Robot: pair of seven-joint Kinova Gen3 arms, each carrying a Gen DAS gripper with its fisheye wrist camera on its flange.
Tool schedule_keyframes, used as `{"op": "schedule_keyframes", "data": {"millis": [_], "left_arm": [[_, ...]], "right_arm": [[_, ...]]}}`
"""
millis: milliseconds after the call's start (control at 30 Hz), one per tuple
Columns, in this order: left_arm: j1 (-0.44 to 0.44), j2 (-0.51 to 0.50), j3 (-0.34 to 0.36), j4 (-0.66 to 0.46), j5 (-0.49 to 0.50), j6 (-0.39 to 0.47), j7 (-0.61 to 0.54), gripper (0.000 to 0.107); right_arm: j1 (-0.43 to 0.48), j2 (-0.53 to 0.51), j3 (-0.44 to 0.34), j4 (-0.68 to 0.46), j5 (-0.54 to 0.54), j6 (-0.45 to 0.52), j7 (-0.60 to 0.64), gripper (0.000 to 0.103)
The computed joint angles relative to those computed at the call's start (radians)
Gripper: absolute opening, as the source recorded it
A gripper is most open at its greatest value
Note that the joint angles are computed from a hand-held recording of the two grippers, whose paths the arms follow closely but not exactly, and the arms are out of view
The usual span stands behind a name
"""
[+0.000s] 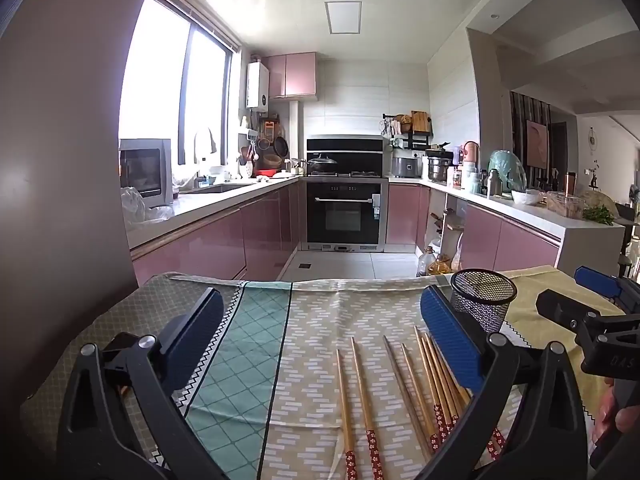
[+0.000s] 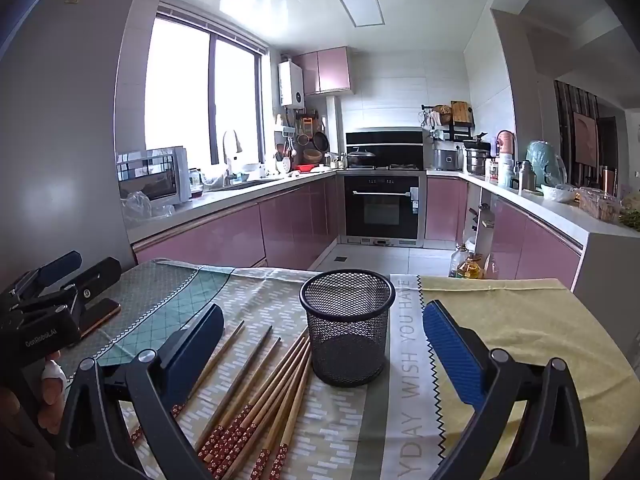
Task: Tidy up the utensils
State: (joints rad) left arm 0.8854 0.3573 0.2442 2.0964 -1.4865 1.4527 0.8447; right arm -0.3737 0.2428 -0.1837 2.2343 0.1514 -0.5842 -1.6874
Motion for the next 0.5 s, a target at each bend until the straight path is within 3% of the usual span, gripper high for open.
{"op": "schedule_keyframes", "data": {"millis": [500], "left_arm": [[0.023, 0.023, 0.001, 0.009, -0.023, 0.060, 0.034, 0.097]], "right_arm": [[0.015, -0.004, 0.007, 0.021, 0.013, -0.052, -0.016, 0.097]]}}
